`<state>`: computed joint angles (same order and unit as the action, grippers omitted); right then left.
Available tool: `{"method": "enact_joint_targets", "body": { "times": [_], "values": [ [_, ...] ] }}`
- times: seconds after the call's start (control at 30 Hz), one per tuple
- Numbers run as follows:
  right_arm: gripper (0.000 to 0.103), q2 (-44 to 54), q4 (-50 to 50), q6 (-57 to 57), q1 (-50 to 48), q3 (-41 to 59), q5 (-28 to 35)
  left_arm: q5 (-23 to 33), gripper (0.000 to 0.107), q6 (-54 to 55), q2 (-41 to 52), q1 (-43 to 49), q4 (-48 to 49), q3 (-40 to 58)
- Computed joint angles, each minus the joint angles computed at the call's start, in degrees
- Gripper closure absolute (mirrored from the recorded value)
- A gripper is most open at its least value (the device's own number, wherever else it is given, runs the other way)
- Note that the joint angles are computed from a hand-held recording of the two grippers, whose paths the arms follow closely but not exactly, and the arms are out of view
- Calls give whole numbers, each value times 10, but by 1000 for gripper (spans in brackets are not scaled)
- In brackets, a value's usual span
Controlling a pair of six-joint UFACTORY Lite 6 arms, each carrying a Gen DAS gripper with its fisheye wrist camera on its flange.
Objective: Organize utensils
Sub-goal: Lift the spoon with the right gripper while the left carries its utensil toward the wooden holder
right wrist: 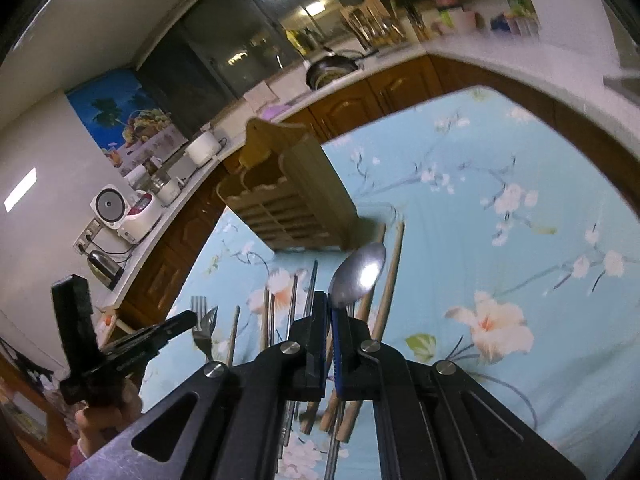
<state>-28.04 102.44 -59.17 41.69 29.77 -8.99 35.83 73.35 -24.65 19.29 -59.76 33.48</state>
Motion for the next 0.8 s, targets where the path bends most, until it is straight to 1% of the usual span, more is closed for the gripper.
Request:
{"method": "enact_joint_targets", "body": {
  "times": [0.07, 0.17, 0.3, 0.43, 0.6, 0.8],
  "values": [
    [101, -1, 11, -20, 9, 12, -20, 11, 105, 2, -10, 10, -2, 7],
    [101, -1, 17, -39, 10, 28, -34, 22, 105, 4, -15, 21, -8, 21],
    [101, 0, 29, -74, 8, 51, -49, 20, 105, -1, -21, 24, -13, 40],
    [101, -1, 36, -96, 6, 70, -62, 15, 105, -10, -3, 23, -21, 78],
    [101, 18, 36, -127, -31, 110, -44, -5, 105, -23, 34, 4, -28, 146],
    [101, 75, 32, -163, -69, 204, -31, -51, 105, -53, 106, -36, -28, 270]
  ]
}}
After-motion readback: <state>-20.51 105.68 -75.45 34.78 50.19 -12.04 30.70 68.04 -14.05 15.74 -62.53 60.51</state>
